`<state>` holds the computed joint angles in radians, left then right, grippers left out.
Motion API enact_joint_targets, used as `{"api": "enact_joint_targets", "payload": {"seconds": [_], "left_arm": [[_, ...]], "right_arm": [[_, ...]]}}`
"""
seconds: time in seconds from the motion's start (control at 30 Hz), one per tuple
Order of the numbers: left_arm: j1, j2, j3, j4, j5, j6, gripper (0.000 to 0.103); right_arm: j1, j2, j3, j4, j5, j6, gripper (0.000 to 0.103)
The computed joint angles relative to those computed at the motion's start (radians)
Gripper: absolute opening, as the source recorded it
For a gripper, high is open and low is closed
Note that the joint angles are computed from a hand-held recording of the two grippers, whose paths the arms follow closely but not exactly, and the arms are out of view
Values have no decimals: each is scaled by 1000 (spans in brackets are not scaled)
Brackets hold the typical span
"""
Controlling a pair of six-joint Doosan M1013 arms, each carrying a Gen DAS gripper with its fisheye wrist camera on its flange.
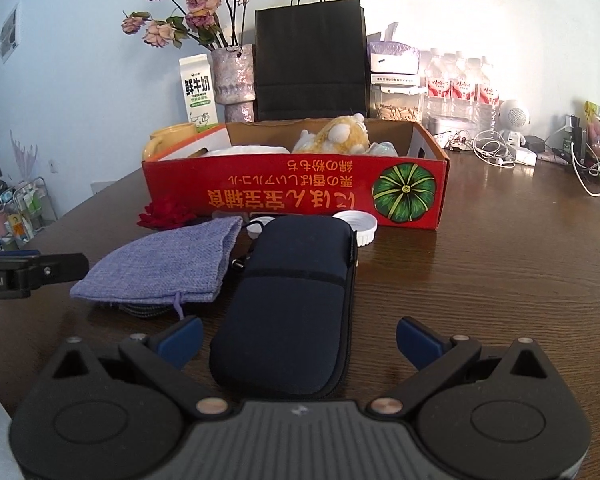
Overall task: Organize objects
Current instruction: 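Move the right gripper to the navy zippered case and grasp it, then lift the navy case with the right gripper while the left approaches the blue-grey pouch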
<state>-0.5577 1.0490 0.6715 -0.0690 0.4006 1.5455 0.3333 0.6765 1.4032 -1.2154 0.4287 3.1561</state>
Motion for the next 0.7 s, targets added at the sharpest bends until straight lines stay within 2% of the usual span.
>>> {"api": "enact_joint_targets", "payload": {"seconds": [0.23, 0.37, 0.5, 0.57, 0.7], "left_arm": [[-2, 11, -19, -39, 17, 40, 103], [-2, 15, -26, -30, 23, 32, 103], [-3, 20, -36, -20, 33, 19, 103], [-3, 23, -44, -20, 40, 18, 103], [-5, 29, -56, -33, 51, 31, 103]], "right_arm": [[-3, 30, -61, 112, 43, -128, 100], [-16, 46, -96, 216, 53, -223, 94], [-20, 59, -124, 265, 63, -293, 88], [-22, 68, -143, 311, 65, -350, 81], [-21, 78, -160, 319, 68, -394, 75]]}}
